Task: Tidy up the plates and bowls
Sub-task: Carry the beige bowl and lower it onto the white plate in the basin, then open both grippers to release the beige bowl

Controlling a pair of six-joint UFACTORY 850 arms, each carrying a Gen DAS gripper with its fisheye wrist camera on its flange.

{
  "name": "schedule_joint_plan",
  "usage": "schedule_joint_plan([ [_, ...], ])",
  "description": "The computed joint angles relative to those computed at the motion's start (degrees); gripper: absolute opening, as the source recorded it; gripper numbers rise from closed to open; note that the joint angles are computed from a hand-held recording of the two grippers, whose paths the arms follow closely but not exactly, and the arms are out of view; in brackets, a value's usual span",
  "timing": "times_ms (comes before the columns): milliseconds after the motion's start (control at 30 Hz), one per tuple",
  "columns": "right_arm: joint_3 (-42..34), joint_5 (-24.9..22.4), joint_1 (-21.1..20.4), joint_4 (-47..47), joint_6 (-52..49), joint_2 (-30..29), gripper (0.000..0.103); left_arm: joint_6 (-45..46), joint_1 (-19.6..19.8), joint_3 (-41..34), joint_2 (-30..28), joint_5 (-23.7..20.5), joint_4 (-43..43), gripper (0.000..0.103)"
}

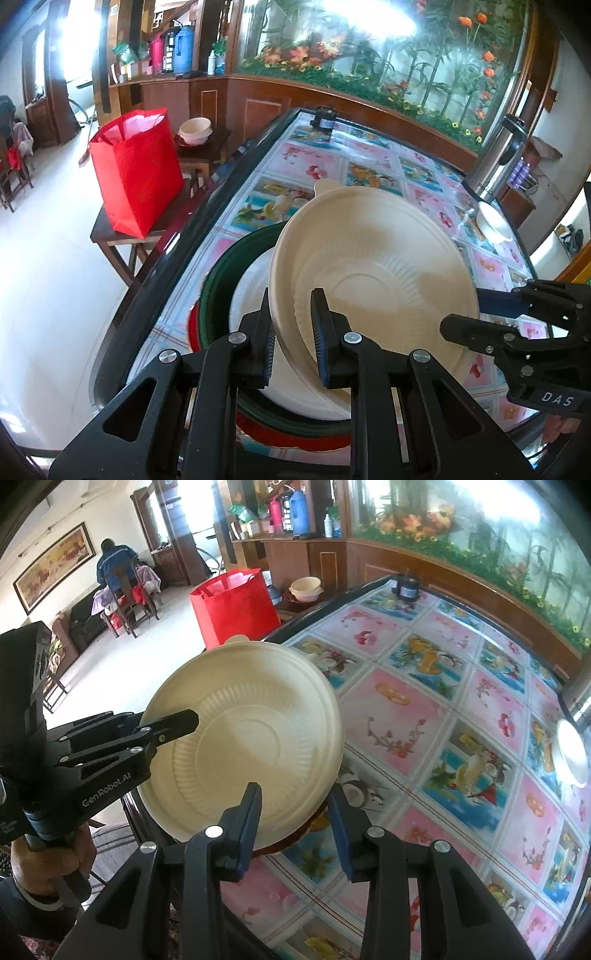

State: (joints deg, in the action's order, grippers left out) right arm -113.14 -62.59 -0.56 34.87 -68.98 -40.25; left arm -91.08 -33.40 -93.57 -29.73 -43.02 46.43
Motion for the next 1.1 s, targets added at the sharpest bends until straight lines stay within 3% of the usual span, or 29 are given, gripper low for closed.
schedule_joint_plan([
  [767, 1.53, 2.58, 2.43, -4.71, 2.14, -0.2, 0.042, 0.42, 0.43, -0.2, -2.47, -1.54, -1.17, 0.018],
  [1100, 0.87, 2.2, 2.16, -4.35, 2.76, -0.72, 0.05, -0.05, 0.15, -0.82, -3.11, -3.15, 0.16, 0.018],
])
